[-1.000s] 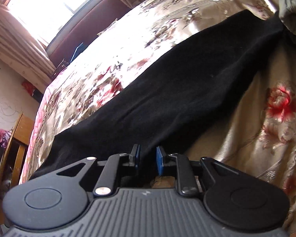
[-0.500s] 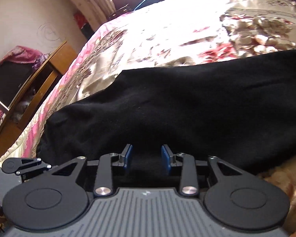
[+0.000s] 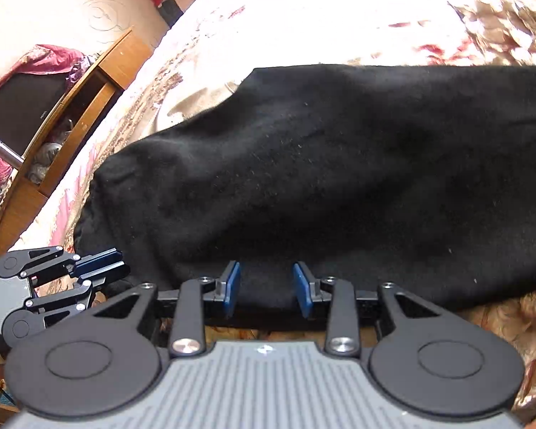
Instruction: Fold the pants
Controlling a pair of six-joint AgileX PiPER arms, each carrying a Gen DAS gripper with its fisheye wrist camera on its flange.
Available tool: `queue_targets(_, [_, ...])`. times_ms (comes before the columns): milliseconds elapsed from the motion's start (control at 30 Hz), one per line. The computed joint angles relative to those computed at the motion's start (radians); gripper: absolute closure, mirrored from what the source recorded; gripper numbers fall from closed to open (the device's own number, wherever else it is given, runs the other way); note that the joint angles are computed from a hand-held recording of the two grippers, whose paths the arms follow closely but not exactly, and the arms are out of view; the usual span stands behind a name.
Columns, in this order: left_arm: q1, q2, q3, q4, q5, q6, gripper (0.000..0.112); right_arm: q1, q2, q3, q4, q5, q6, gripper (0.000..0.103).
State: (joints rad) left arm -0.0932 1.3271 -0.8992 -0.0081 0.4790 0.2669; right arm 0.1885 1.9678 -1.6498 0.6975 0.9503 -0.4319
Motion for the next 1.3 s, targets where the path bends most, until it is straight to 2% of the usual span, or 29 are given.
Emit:
queue_targets(100, [0.039, 0.031, -0.003, 0.021, -0.04, -0.012, 0.083, 0.05, 0.043, -0.076, 0.005, -0.008, -0.014, 0.069])
queue_targets(167, [0.059, 0.061, -0.005, 0.06, -0.035, -0.039, 0.083, 0.083, 0.1, -0.141, -0.03, -0.009, 0.038, 0.068])
queue_targets(267, [0.112, 0.062, 0.017, -0.051, 0.017, 0.068, 0.083, 0.089, 0.198, -0.243, -0.042, 0.118, 0.118, 0.068])
queue_targets(400, [0.143, 0.023, 0.069, -0.146, 0.064, 0.173, 0.088, 0.075, 0.16, -0.167, -0.035, 0.155, 0.099, 0.071])
queue_targets(500, [0.155, -0.012, 0.085, -0.169, 0.063, 0.188, 0.088, 0.069, 0.18, -0.228, -0.058, 0.199, 0.167, 0.074])
queue_targets(533, [0.17, -0.03, 0.086, -0.185, 0.066, 0.209, 0.087, 0.075, 0.174, -0.241, -0.071, 0.202, 0.18, 0.069])
queue_targets(700, [0.279, -0.155, 0.149, -0.251, 0.069, 0.318, 0.083, 0.13, 0.098, -0.212, -0.052, 0.148, 0.002, 0.065])
queue_targets(867, [0.438, -0.19, 0.178, -0.446, 0.118, 0.491, 0.082, 0.236, 0.13, -0.281, -0.109, 0.162, -0.125, 0.062])
queue_targets(900, [0.458, -0.187, 0.18, -0.474, 0.106, 0.52, 0.08, 0.248, 0.144, -0.303, -0.113, 0.177, -0.133, 0.062])
queue_targets(967, [0.496, -0.206, 0.201, -0.546, 0.098, 0.605, 0.068, 0.261, 0.148, -0.304, -0.111, 0.195, -0.167, 0.057])
queue_targets(1133, [0.545, -0.145, 0.181, -0.724, 0.117, 0.768, 0.059, 0.309, 0.186, -0.369, -0.156, 0.233, -0.213, 0.043])
queue_targets(1233, [0.519, -0.095, 0.171, -0.727, 0.073, 0.74, 0.061, 0.33, 0.222, -0.425, -0.194, 0.257, -0.204, 0.043])
queue_targets(1267, [0.507, -0.094, 0.17, -0.697, 0.056, 0.703, 0.071, 0.336, 0.227, -0.428, -0.217, 0.252, -0.189, 0.048])
queue_targets(1300, [0.503, -0.099, 0.17, -0.67, 0.045, 0.677, 0.075, 0.341, 0.231, -0.434, -0.234, 0.252, -0.168, 0.055])
